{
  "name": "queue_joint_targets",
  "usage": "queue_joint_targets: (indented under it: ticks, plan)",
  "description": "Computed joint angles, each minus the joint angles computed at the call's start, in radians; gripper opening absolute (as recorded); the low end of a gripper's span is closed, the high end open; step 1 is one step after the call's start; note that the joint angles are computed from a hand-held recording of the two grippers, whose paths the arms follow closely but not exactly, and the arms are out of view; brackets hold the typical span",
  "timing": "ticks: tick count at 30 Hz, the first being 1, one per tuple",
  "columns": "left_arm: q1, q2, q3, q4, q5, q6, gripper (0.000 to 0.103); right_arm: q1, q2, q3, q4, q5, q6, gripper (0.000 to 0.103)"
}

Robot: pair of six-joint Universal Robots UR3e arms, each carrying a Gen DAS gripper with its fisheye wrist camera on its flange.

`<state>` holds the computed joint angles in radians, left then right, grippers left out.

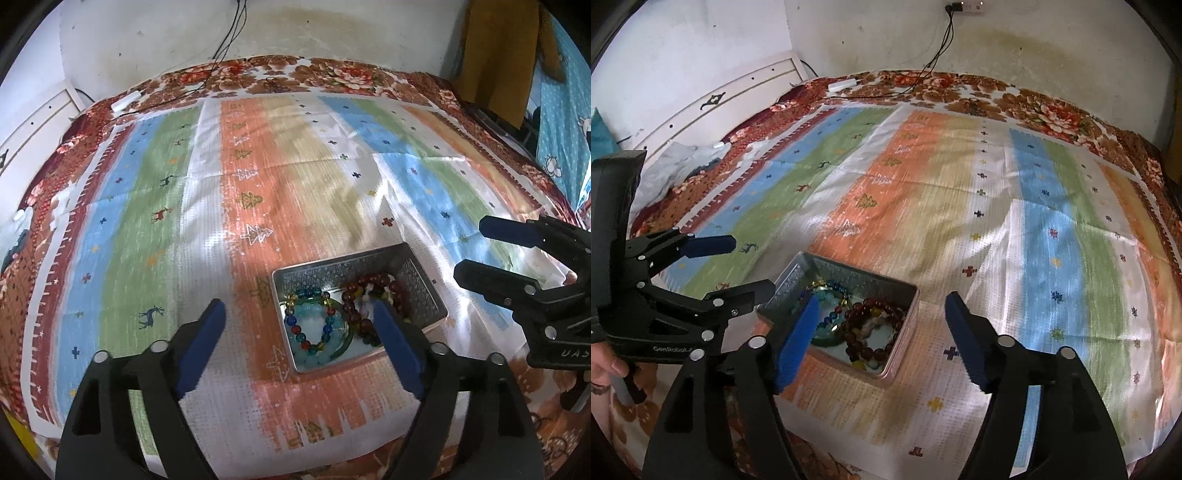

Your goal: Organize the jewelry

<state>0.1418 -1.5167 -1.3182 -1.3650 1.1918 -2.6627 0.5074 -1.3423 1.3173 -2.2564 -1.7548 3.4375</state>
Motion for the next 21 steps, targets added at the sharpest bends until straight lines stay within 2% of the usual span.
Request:
queue_joint_targets:
  ticks: [6, 16, 21]
  plan:
    - [0.025, 0.050, -0.059, -0.002, -0.031, 0.034, 0.097, 0.003, -0.046, 0.071, -0.040, 0.007, 0.001, 0.085]
    - [0.050, 0.139, -0.156, 0.027, -0.066, 0.069, 0.097, 0.014, -0.123, 0.186, -0.086, 0.016, 0.007, 0.095]
    - [0.064, 0.182, -0.200, 0.042, -0.074, 0.079, 0.097, 0.035, -0.159, 0.244, -0.125, -0.004, 0.007, 0.095]
